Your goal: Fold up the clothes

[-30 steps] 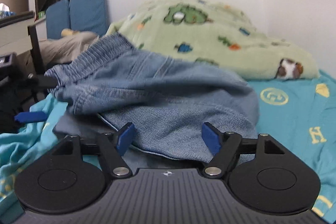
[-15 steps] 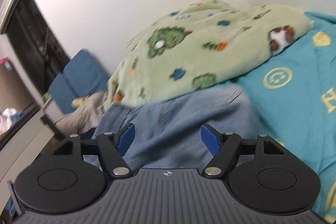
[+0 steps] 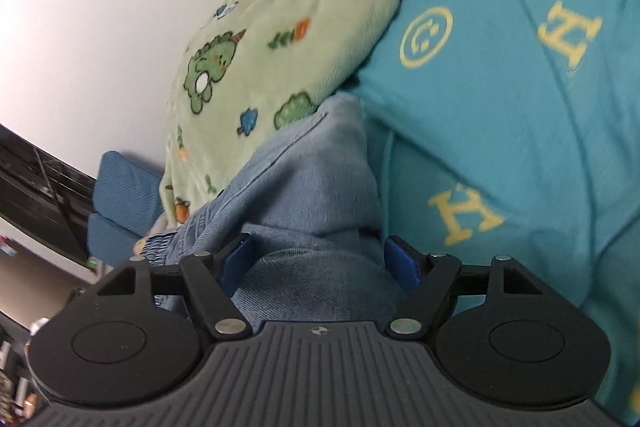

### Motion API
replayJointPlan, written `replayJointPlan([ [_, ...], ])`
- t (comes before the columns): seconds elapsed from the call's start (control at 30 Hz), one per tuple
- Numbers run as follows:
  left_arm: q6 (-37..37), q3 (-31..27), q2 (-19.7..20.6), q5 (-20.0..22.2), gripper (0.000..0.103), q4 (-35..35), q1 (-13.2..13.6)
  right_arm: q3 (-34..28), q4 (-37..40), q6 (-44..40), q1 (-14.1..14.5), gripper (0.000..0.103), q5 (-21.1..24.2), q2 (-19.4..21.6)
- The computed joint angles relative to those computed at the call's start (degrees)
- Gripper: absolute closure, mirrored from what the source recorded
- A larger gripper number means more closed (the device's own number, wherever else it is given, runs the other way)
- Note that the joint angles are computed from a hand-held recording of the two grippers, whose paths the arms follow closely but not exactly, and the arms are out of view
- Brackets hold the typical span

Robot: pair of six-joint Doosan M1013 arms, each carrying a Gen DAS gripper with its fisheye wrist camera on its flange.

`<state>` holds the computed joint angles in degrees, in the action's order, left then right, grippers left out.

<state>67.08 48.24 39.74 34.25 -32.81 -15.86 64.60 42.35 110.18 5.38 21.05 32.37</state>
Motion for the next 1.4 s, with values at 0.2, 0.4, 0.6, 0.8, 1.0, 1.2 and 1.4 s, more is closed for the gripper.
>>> replayJointPlan([
  [0.2, 7.84, -1.38, 0.38, 1.20, 0.022, -6.38, 0.47, -1.67, 2.32, -6.14, 0.12, 0.026, 0.48, 0.18],
  [0.4, 4.13, -3.03, 2.10, 1.58, 0.020, -3.83, 0.26, -1.60, 3.78, -6.03, 0.01, 0.025, 0.31, 1.07],
  [0.6, 0.13, -3.63, 2.47, 0.70, 0.045, -0.66, -0.03, -2.64, -11.14, 5.79, 1.27, 0.047, -0.30, 1.07],
  [0.8, -1.04, -4.33, 1.42, 0.36, 0.072, 6.49, -1.08, -3.11, -22.31, 11.44, 2.51, 0.061, -2.21, 0.41],
  [1.0, 0.54, -4.17, -0.06, -0.56, 0.076, 8.67, -2.04, -3.58, -29.04, 14.70, 2.80, 0.066, -4.42, -0.61],
  [1.2, 0.59, -4.85, -1.12, -0.69, 0.077, 8.29, -2.85, -5.55, -30.39, 13.29, 2.24, 0.068, -3.27, -1.63],
  [1.4, 3.71, -8.27, -1.18, 0.34, 0.077, 5.98, -4.69, -4.95, -32.38, 10.67, 0.88, 0.070, -2.50, -4.75],
])
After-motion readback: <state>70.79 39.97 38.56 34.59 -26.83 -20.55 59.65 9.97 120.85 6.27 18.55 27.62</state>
